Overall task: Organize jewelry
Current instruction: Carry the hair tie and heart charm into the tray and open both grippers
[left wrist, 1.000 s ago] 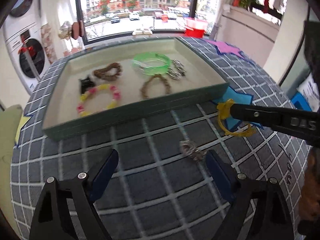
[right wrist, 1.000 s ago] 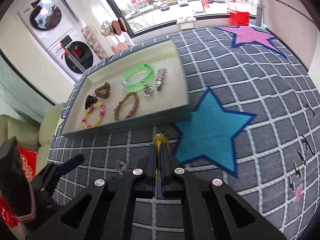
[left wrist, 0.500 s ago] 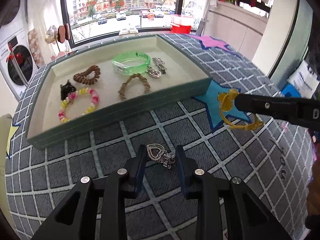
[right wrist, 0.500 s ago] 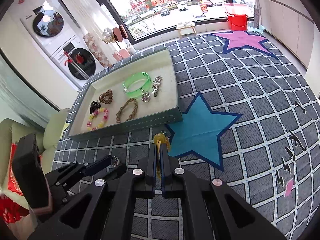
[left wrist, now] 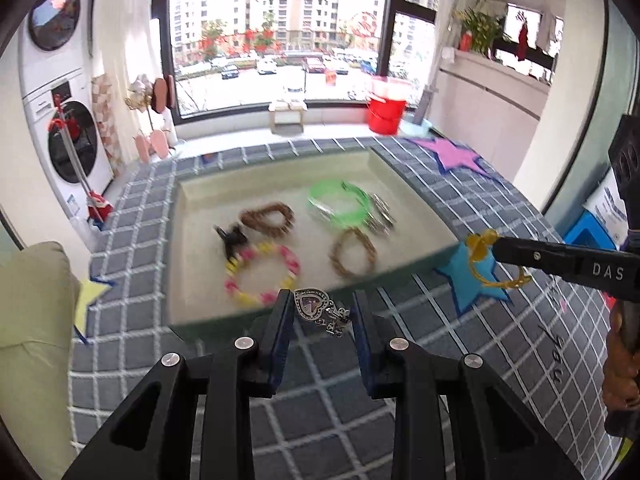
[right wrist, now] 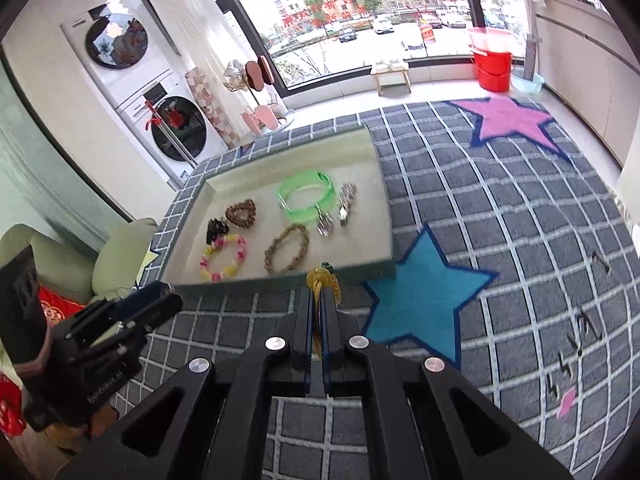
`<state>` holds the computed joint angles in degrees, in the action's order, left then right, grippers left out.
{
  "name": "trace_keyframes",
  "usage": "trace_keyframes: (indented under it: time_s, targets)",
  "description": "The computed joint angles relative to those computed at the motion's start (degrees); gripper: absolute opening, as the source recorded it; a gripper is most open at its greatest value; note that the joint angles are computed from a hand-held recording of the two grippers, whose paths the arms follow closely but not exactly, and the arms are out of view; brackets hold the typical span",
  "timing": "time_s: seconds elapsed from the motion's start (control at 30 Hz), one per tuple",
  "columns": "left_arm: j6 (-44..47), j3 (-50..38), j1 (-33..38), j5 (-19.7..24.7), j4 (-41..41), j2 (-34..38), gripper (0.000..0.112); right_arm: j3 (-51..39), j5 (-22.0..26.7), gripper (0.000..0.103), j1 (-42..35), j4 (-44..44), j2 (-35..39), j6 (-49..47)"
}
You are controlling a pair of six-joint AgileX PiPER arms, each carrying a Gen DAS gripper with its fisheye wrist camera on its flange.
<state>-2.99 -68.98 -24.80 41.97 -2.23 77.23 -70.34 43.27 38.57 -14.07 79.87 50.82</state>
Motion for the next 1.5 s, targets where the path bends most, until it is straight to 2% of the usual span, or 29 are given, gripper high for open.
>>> trace_keyframes:
  time_s: [0.23, 0.53, 0.87, 1.13, 1.5]
  targets:
    - [2.28, -6.23, 4.32, -0.55, -0.73, 5.99, 0.044, -9.83, 1.48, 0.004, -2.82, 3.71, 7.23, -7.39]
    - [-0.15, -12.94, 4.76, -1.08, 2.72, 15.39, 0.044, -18.99, 2.83, 0.004, -6.20, 7.68, 17.02, -13.56]
    - [-3.65, -15.15, 4.85, -1.37, 5.85, 21.26, 0.044, -20.83, 2.04, 0.004, -8.50, 10.63, 23.11, -16.31]
    - [-6.17, -14.41, 3.49, -1.84, 9.62, 22.35, 0.044, -20.12, 2.54, 0.004, -8.46, 8.89, 24.41, -14.98]
    - [-8.42, -14.93, 2.51, -1.02, 12.22, 22.91, 0.044, -21.22, 5.60, 0.004, -7.19, 7.00, 25.83, -13.88]
